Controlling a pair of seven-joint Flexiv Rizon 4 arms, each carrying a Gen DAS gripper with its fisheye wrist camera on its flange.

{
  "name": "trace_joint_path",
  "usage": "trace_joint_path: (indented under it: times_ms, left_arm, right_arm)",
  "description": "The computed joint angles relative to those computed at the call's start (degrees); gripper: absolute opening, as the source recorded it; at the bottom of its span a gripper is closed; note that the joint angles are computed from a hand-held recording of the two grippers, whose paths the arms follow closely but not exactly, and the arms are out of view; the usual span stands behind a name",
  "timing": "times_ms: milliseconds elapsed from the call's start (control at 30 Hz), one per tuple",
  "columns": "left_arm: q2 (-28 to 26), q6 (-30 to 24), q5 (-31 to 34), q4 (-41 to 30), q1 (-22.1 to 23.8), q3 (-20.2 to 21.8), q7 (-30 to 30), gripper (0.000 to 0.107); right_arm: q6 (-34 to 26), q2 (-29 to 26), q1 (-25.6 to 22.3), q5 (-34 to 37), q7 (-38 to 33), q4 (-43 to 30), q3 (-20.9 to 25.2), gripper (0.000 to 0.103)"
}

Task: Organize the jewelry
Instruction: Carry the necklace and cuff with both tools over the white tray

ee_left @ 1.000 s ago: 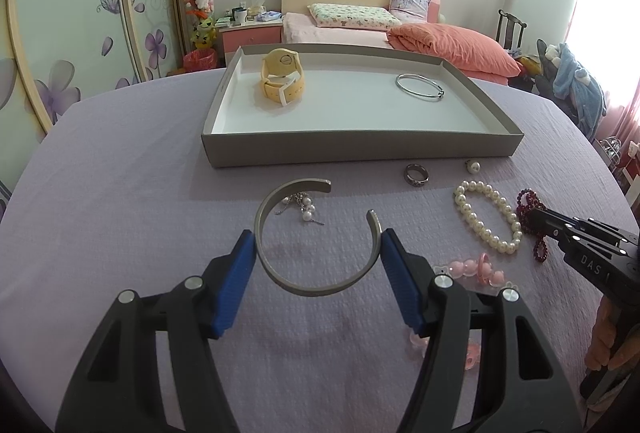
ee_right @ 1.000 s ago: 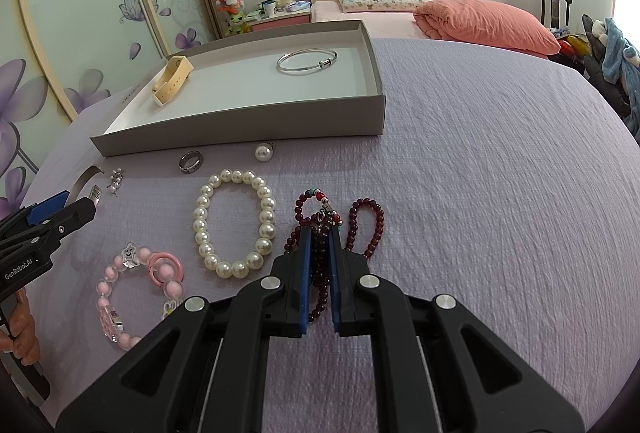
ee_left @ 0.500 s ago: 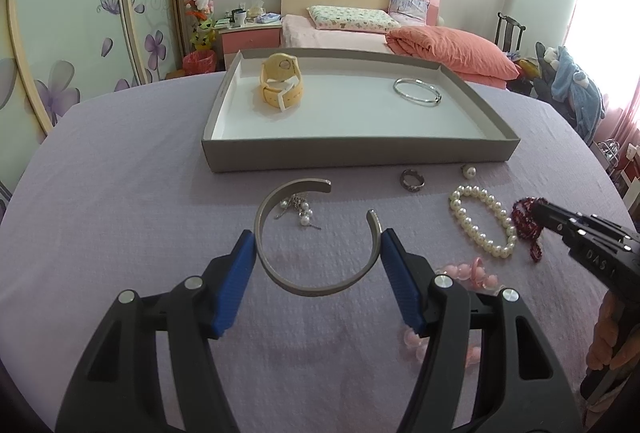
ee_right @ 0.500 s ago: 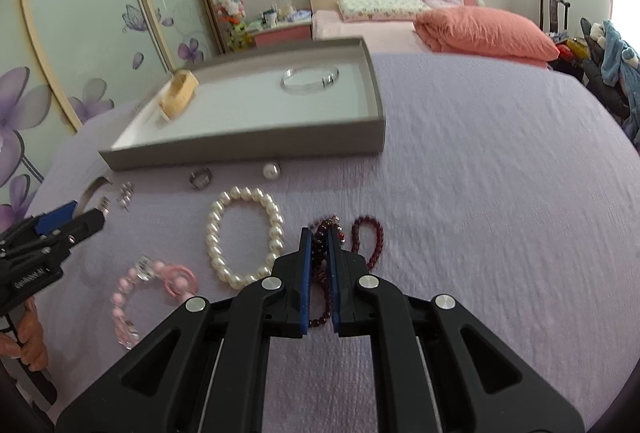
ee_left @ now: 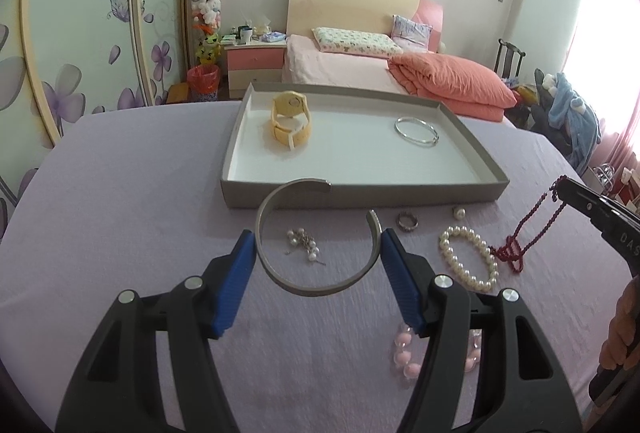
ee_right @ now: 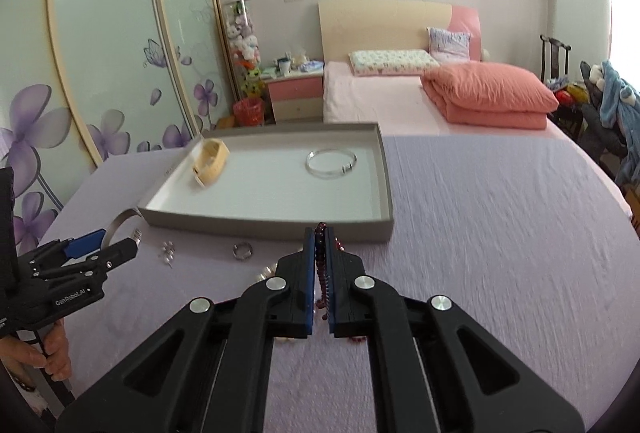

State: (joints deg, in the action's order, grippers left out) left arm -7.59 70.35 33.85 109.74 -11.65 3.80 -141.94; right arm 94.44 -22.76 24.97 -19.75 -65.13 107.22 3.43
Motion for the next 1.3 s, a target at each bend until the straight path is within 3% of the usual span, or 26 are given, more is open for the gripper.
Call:
trace_joint_path:
  times_ms: [533,633,1067,1300]
  left_arm:
    - [0.2,-2.0,1.4,-4.2,1.4,0.2,-0.4,0.062]
    - [-0.7,-2.6,0.6,-5.9,1.8,0.1,0.6,0.062]
    - [-7.4,-2.6,-5.8,-14.1,2.8,2.3,7.0,0.062]
    - [-11.8,-2.0,-10.3,-17.0,2.4,4.0,10.6,0.062]
  right_arm:
    - [4.5,0.5,12.1,-2.1,3.4,-5.3,-14.9,0.005]
    - [4.5,-0.2,12.3,-2.0,3.4,-8.2,-15.3,0.005]
    - [1.7,-10.2,4.9,-1.5,2.8,-25.2,-5.5,0.005]
    - [-0.9,-15.0,2.6,-0.9,1.7,-29.7,-1.7,0.006]
